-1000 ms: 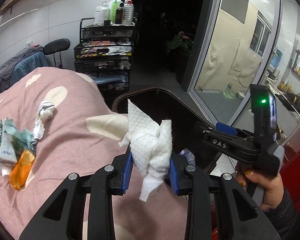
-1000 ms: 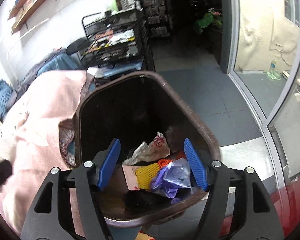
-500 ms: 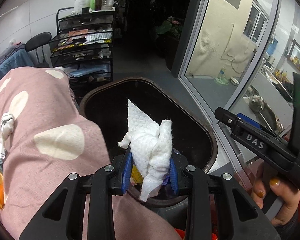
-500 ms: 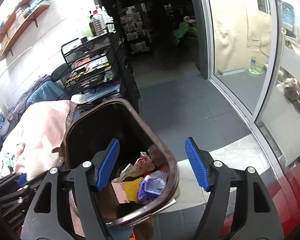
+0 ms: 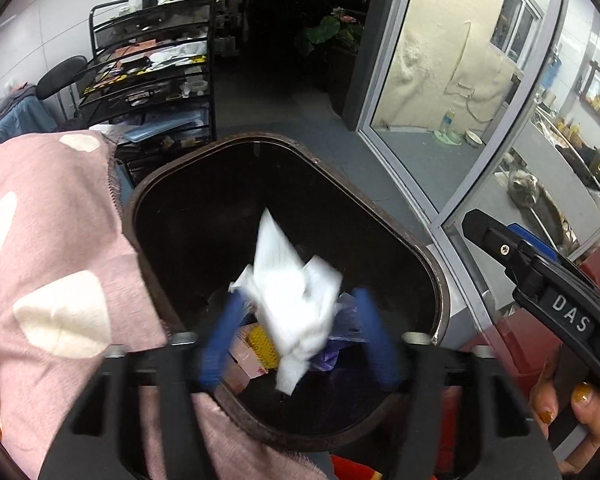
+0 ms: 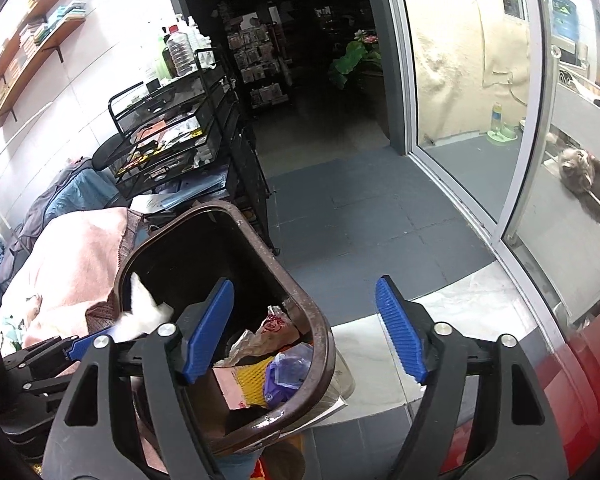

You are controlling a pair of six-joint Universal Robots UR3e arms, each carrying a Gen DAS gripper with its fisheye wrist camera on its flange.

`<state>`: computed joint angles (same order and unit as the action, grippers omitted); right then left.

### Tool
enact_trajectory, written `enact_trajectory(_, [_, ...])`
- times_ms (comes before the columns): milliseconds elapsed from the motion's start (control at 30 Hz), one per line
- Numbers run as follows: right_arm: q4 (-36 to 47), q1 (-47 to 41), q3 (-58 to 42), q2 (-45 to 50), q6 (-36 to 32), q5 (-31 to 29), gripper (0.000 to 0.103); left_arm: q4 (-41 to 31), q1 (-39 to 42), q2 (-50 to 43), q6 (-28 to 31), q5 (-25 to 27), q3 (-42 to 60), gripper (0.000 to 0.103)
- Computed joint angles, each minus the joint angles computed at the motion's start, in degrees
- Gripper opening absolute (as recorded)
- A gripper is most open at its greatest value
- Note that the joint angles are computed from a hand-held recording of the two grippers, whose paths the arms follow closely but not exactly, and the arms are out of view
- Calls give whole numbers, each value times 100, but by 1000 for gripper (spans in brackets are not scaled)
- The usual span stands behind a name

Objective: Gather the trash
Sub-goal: 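Lower the white tissue into the bin and open the left gripper, then move both tools back over the bed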

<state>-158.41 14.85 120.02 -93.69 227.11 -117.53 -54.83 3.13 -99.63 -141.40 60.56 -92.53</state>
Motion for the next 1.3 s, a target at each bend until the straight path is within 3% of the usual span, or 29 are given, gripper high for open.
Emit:
enact_trajectory(100, [-42,-7,83,-49,5,-33,80,196,30,31,-20,-47,-130,87])
enact_trajectory(200, [-81,-41,164,-100,42,-53,82,165,61,26,-17,-94,-115,90])
enact_trajectory(700, [-247,81,93,43,-13,-101,88,440,668,1045,457,-531,-932,91])
enact_trajectory(1133, [-257,781,-986,1005,-232,10,88,250,2350,2280,1225,-1199,-1754,95])
enact_trajectory(1300, [-139,1148,-1711,1537,-374,53,88,685,2947,2579,1361,-1223,-2146,95])
